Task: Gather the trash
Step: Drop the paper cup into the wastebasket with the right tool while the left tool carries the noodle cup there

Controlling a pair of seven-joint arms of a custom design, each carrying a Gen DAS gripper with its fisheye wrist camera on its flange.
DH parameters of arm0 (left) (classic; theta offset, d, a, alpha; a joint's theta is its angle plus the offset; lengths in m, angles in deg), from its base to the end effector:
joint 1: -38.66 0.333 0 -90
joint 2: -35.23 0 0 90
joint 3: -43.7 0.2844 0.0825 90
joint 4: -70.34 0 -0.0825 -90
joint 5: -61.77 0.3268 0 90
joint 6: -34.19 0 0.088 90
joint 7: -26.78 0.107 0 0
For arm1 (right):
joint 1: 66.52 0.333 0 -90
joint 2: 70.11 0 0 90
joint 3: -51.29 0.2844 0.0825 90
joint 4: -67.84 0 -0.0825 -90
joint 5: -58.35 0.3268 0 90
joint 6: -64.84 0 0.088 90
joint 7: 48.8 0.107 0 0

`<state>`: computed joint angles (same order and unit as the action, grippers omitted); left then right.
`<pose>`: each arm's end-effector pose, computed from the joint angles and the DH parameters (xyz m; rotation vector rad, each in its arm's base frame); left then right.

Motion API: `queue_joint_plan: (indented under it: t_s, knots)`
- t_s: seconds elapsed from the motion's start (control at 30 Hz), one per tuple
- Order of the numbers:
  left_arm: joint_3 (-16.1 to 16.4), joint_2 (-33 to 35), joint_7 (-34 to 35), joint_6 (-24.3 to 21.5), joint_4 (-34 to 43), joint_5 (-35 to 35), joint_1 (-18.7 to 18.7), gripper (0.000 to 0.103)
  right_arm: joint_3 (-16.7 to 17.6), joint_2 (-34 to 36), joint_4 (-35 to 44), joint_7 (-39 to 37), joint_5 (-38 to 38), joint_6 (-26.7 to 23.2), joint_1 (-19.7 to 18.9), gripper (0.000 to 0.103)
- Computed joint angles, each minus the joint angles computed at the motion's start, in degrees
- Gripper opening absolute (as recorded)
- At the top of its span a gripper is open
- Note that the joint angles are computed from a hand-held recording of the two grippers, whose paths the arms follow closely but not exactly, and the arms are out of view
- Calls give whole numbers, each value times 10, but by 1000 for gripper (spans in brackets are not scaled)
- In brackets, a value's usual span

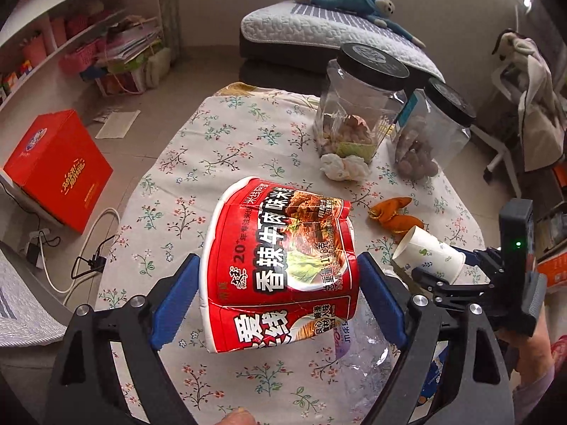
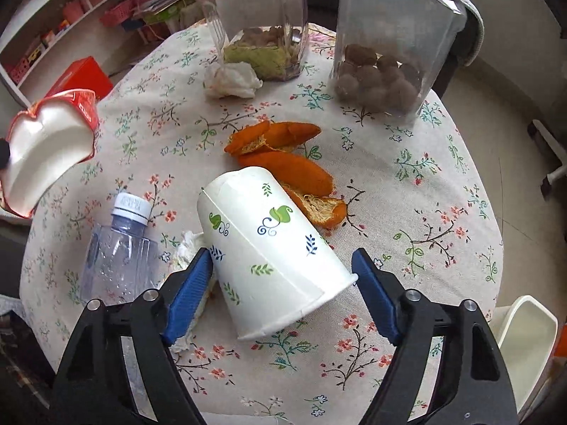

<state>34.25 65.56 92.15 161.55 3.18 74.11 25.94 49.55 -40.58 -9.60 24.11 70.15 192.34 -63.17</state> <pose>0.6418 -0.2202 0.5306 -1.9565 1.9505 -0.6268 0.6681 0.0296 0.4546 -2.1834 1.7187 -0.2556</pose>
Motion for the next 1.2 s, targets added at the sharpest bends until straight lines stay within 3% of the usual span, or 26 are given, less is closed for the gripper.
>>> queue_joint_plan:
  t_s: [0.17, 0.33, 0.6, 0.7, 0.83, 1.1, 1.2]
  knots:
    - [8, -7, -22, 19, -12, 11, -1, 85, 2, -47, -60, 8, 11, 82, 8, 74]
    - [25, -40, -69, 69, -61, 64, -13, 85, 8, -79, -96, 12, 32, 177, 15, 74]
    - [65, -96, -232, 152, -139, 235, -49, 85, -19, -155, -212, 96, -32, 377, 67, 76]
    - [73, -113, -301, 164, -155, 318, -63, 85, -52, -176, -248, 169, -104, 440, 96, 77]
    - [72, -129, -378, 161, -169, 417, -74, 85, -155, -199, -278, 356, -294, 493, 170, 77]
    - [49, -142, -453, 155, -176, 498, -78, 85, -239, -221, -279, 591, -544, 522, 206, 77]
    - [42, -145, -468, 152, -177, 513, -82, 85, -255, -232, -277, 676, -635, 519, 208, 78]
